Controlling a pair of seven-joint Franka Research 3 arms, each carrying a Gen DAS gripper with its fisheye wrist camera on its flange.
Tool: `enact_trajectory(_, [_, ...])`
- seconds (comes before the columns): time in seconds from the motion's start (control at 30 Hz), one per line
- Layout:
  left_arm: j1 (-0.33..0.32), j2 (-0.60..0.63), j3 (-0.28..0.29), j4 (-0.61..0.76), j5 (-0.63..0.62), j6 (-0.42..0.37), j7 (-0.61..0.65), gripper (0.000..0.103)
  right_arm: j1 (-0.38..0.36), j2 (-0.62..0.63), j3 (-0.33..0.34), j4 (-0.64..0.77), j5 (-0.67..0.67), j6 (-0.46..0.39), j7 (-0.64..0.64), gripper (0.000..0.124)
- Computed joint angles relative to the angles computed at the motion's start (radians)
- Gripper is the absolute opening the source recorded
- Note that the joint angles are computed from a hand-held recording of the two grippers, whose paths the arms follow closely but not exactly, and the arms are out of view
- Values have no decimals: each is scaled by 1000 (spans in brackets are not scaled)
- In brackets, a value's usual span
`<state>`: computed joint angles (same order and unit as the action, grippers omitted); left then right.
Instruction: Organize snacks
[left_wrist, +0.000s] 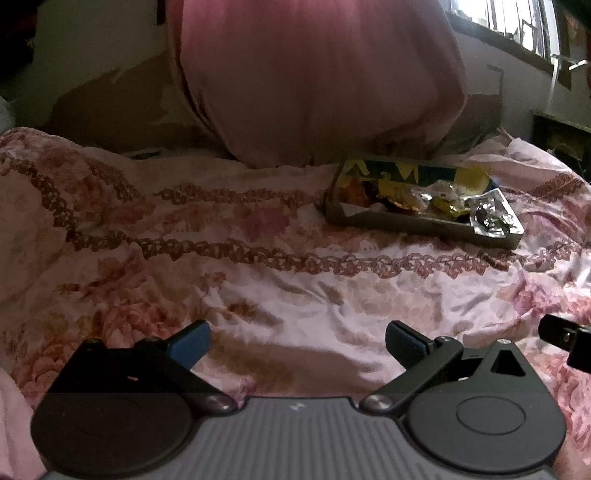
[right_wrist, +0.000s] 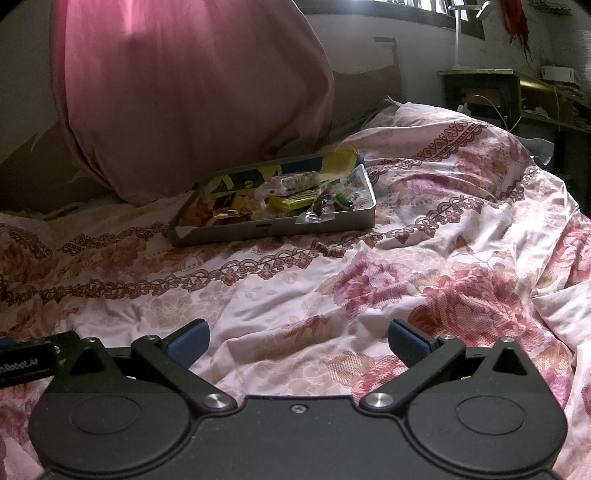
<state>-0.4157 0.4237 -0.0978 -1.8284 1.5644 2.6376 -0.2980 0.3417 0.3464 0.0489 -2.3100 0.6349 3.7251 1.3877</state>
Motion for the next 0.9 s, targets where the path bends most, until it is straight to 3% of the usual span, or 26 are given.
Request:
enact_trajectory(0.5, [11, -3, 1, -4, 3, 39, -8, 103, 1, 0, -1, 0, 2, 0, -1, 102])
enact_trajectory(0.9, [3, 3, 0, 4, -4, 20, 13, 103, 1, 1, -1, 2, 2, -3, -2, 102])
